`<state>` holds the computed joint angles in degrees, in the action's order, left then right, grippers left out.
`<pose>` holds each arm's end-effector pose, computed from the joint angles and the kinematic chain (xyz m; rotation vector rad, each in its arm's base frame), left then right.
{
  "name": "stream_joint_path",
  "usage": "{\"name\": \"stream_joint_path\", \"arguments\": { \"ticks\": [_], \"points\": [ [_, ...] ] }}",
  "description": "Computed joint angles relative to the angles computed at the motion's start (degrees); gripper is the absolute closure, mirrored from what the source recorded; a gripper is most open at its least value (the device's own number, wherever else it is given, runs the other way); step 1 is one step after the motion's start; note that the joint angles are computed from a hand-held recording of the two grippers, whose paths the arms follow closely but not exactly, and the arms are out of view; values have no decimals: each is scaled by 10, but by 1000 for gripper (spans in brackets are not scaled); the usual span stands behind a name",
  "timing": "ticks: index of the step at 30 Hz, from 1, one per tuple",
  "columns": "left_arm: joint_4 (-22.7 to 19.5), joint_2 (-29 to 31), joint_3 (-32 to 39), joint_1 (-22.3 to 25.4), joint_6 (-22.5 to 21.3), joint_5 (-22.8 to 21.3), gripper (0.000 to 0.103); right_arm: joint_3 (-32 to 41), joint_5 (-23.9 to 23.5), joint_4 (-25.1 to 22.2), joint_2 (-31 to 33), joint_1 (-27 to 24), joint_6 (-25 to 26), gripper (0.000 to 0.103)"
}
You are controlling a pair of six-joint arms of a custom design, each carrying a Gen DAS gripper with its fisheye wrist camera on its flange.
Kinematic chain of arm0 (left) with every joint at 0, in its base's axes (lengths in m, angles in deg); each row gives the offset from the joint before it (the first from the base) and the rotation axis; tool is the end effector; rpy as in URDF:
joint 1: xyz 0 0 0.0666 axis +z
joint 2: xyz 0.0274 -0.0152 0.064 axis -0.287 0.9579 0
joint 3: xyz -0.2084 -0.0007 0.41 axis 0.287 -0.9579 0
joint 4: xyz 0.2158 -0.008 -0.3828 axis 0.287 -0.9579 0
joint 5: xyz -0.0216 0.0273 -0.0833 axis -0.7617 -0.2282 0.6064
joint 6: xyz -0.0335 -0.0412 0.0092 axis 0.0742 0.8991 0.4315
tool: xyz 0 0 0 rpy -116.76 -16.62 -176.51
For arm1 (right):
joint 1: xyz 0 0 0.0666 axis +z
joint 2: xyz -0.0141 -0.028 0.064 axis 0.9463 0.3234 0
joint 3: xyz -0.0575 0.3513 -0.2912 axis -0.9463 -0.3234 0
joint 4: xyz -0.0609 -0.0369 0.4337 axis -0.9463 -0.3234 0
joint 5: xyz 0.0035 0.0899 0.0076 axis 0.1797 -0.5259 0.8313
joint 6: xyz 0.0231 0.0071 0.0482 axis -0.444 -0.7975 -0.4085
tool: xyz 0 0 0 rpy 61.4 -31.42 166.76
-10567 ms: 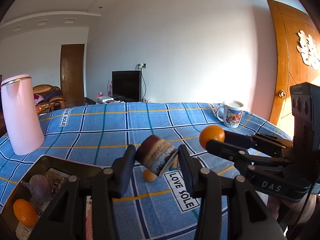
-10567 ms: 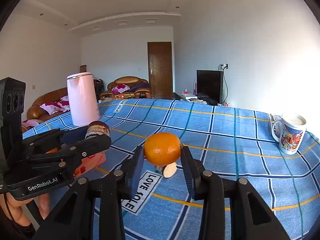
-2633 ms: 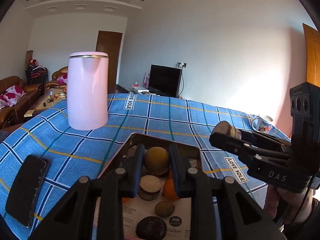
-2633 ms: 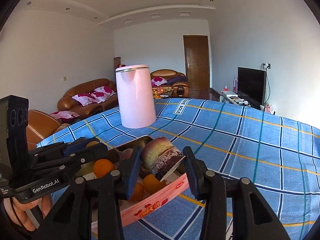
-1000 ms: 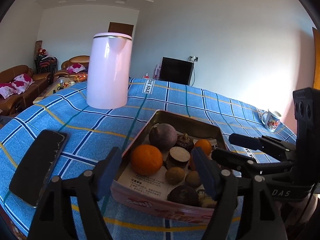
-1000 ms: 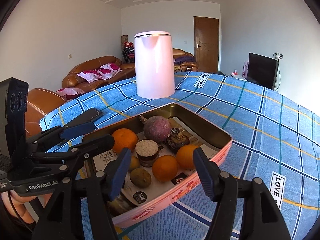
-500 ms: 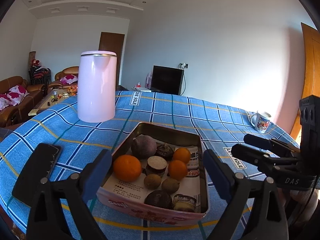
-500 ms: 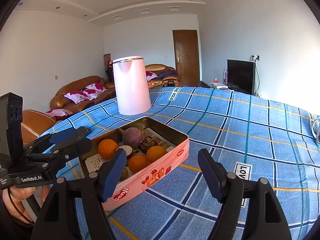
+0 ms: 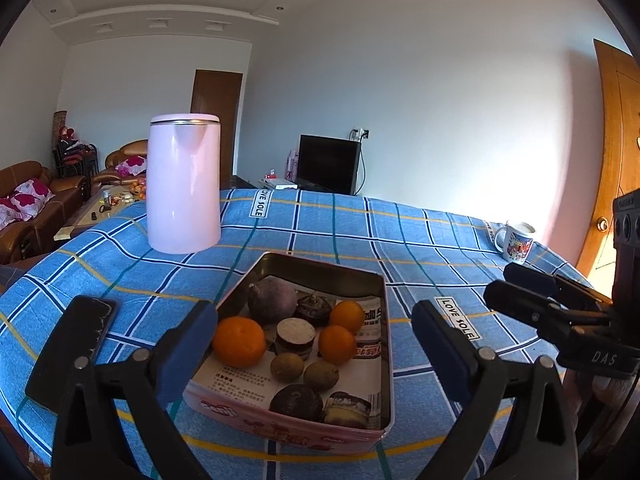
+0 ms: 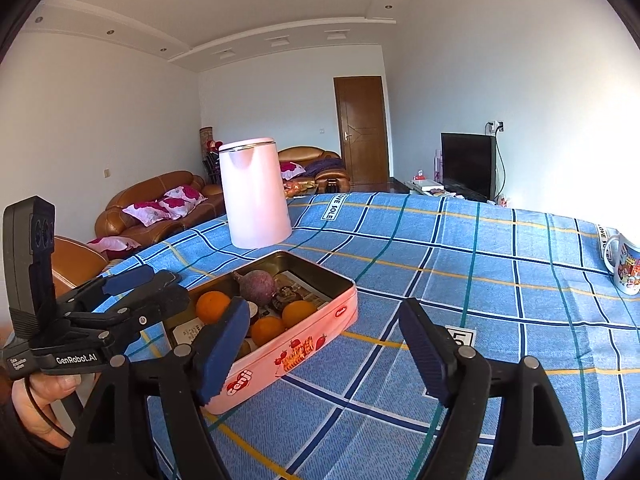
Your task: Organize fruits
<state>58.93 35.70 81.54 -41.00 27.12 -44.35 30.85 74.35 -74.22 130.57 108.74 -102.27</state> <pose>0.5581 -0.2614 0.4182 0.5076 1.9272 -0.5336 0.4444 0.3182 0.4498 0.0786 1.9778 0.1142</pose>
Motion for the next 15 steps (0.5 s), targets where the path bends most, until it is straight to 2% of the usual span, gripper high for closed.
{"name": "stream_joint_path", "arguments": {
  "ticks": [15],
  "points": [
    [-9,-5,2,-8,-17,-9,0,-19,14,15,-18,3,-7,24]
  ]
}}
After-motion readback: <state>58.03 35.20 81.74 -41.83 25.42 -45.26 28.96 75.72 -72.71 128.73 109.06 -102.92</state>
